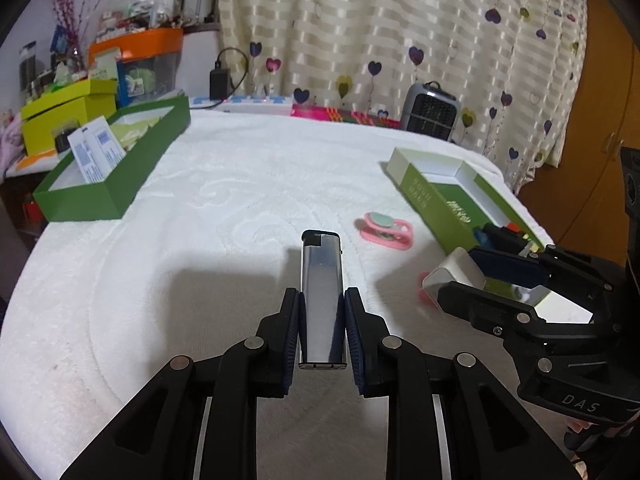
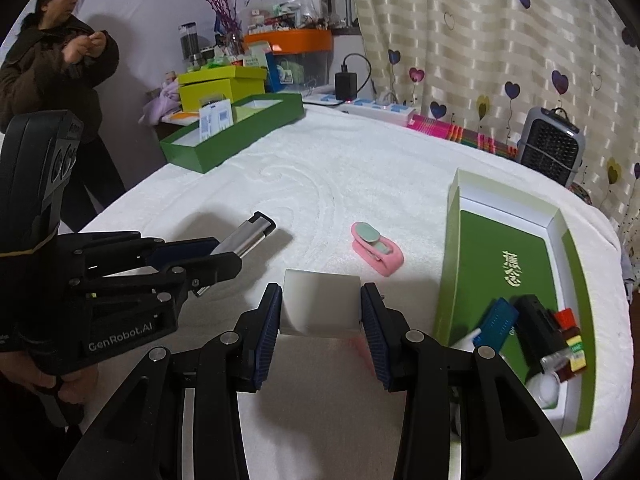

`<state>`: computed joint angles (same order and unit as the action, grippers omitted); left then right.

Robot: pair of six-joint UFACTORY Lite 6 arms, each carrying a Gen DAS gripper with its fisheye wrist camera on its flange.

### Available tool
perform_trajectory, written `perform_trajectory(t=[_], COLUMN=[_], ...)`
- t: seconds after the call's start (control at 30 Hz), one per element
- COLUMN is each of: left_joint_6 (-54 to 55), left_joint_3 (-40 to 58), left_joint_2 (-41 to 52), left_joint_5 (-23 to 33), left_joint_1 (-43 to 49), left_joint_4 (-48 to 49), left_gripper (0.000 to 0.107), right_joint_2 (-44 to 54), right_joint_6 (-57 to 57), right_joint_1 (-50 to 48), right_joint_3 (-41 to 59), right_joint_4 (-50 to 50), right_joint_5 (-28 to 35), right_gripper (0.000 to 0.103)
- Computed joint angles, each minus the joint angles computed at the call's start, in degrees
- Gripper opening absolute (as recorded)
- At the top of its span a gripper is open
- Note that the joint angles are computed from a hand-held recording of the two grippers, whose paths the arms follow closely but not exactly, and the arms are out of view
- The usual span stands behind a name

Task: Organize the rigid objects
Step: 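Close the left gripper on the silver lighter while the right gripper grasps the white plug, then carry the silver lighter and white plug with both grippers over the green box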

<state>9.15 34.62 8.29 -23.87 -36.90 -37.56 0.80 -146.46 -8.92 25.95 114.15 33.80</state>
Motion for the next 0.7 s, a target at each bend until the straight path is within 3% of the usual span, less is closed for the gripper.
perform_trajectory(t=[0.3, 0.7], left_joint_6=[10.2, 17.8], left_joint_3=[-0.2, 1.3], left_joint_2=[-4.1, -5.8], left_joint_5=[-1.0, -2.4], left_joint_1=[-5.6, -10.1], left_joint_4=[-11.4, -19.7], left_gripper=[0.021, 0.021], right_joint_2=[-8.2, -13.5], right_joint_6=[5.3, 9.2], right_joint_1=[-6.0, -12.9], right_joint_3=[-3.9, -5.8], right_joint_4=[-8.2, -15.5], right_joint_5=[3.7, 8.3], right_gripper=[0.041, 0.041])
